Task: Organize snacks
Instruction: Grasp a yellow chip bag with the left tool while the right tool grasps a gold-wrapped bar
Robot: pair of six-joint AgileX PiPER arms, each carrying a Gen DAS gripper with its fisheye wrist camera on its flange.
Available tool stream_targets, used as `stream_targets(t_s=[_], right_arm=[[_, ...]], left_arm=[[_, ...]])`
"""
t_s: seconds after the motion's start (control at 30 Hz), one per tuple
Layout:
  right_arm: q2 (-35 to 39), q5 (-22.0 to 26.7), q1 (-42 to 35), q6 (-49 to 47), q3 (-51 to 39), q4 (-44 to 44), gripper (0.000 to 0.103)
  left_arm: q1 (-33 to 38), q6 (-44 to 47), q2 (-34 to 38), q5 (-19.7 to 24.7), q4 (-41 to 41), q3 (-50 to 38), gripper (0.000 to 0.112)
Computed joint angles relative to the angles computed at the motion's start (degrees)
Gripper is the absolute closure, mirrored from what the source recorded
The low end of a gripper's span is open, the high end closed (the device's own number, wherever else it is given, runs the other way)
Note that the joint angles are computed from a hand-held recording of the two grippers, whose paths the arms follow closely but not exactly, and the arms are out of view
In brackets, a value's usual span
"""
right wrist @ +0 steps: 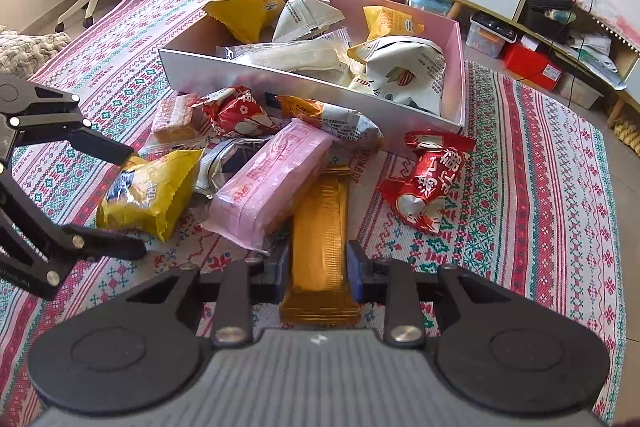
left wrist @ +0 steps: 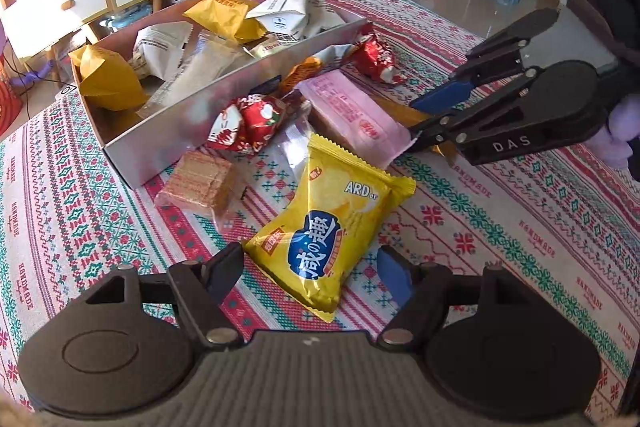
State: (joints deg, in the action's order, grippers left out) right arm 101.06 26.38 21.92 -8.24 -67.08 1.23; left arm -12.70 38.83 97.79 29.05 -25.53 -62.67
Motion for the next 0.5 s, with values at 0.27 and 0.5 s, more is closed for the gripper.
stream_targets(t_s=[0.27, 0.5], right_arm=[[-1.92, 4.81, -0.60, 0.23, 0.13, -0.60, 0.077], [-2.87, 8.73, -1.49, -0.13, 0.03, 0.61, 0.075]], left_arm=[[-2.84, 2.39, -2.46, 3.23, 0.39, 1.99, 0.034], [-3.67, -1.66, -2.80, 0.61, 4.44, 1.42, 0.030]])
